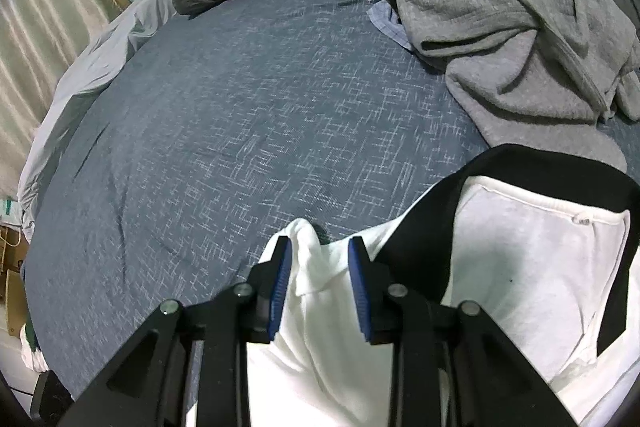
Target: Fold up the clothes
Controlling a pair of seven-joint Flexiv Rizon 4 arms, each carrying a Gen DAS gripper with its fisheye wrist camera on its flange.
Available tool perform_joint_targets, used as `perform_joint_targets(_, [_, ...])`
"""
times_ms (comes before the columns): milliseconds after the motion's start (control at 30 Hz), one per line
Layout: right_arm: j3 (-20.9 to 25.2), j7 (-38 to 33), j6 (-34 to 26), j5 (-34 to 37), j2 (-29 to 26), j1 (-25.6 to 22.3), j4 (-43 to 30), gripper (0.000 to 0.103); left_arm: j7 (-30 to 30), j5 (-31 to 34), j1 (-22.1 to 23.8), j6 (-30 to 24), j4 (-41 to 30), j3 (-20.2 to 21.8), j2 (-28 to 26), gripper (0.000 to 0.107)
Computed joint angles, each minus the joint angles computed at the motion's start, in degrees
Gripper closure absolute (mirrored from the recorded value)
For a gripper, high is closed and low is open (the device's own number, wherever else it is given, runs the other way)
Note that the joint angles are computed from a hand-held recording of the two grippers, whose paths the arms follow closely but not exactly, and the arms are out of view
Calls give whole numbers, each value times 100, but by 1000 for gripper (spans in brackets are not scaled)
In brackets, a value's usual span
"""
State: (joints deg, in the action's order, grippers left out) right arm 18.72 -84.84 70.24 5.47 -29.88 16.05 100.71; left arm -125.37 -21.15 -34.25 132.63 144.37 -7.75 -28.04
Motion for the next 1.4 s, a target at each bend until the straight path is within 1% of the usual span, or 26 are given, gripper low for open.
perform_joint_targets(33, [10,4,7,16,-22,2,-19,74,-31,-56,-33,34,36,13,7,107])
perform_joint_targets(133, [91,-17,-40,100,-137,-17,-143,74,-148,87,82,50,39,-39,-55,107])
perform_joint_targets(233, [45,43,-96,38,-213,88,-208,74,-195,163,114,23,-5,-61,-92,107])
perform_joint_targets(333, [-77,193,-126,-67,-217,208,-211,68,-170,16,-7,42,-5,-1,-35,106])
perform_joint_targets(433, [-48,192,-168,-65,-210,164,-216,67,-170,-25,-31,82,-3,-5,-19,98])
perform_joint_targets(467, [-60,179,-183,-94,-195,163,-196,67,-226,24,6,128,-1,-29,-36,92])
perform_joint_targets(500, [-40,146,-202,-87,-185,134,-185,67,-277,77,43,171,0,-49,-52,82])
perform_joint_targets(567, [-5,108,-226,-48,-176,91,-176,67,-320,243,152,207,-28,-83,-63,67])
perform_joint_targets(600, [17,80,-244,-22,-175,67,-179,67,-324,331,198,198,-41,-105,-74,66])
perform_joint_targets(700, [-3,60,-236,-9,-156,81,-145,67,-363,452,249,243,-75,-128,-102,66])
perform_joint_targets(767, [62,-9,-250,66,-191,23,-192,67,-309,523,297,175,-145,-129,-131,66])
perform_joint_targets(833, [84,-71,-283,76,-213,30,-217,67,-318,688,472,49,-313,-180,-260,67])
perform_joint_targets(867, [100,-114,-300,81,-227,34,-231,67,-370,758,525,72,-315,-204,-297,78])
perform_joint_targets(900, [113,-150,-310,87,-237,43,-236,67,-415,820,570,91,-317,-223,-331,97])
perform_joint_targets(1000, [129,-245,-284,97,-252,79,-229,68,-374,840,553,58,-333,-193,-333,98])
perform_joint_targets(1033, [57,-196,-249,49,-243,142,-204,81,-341,808,520,39,-340,-172,-320,98])
perform_joint_targets(1067, [-6,-144,-213,-3,-235,196,-179,96,-291,743,458,15,-344,-142,-301,98])
perform_joint_targets(1167, [-118,-23,-43,-106,-205,271,-103,100,-253,712,442,-12,-346,-135,-285,99])
perform_joint_targets(1300, [-437,326,372,-454,-129,469,92,101,-228,651,406,-13,-317,-117,-250,100])
perform_joint_targets(1333, [-483,417,496,-522,-115,481,141,101,-229,646,407,-19,-319,-121,-255,100])
perform_joint_targets(1400, [-517,563,560,-658,-141,481,161,101,-234,643,411,-29,-321,-127,-266,100])
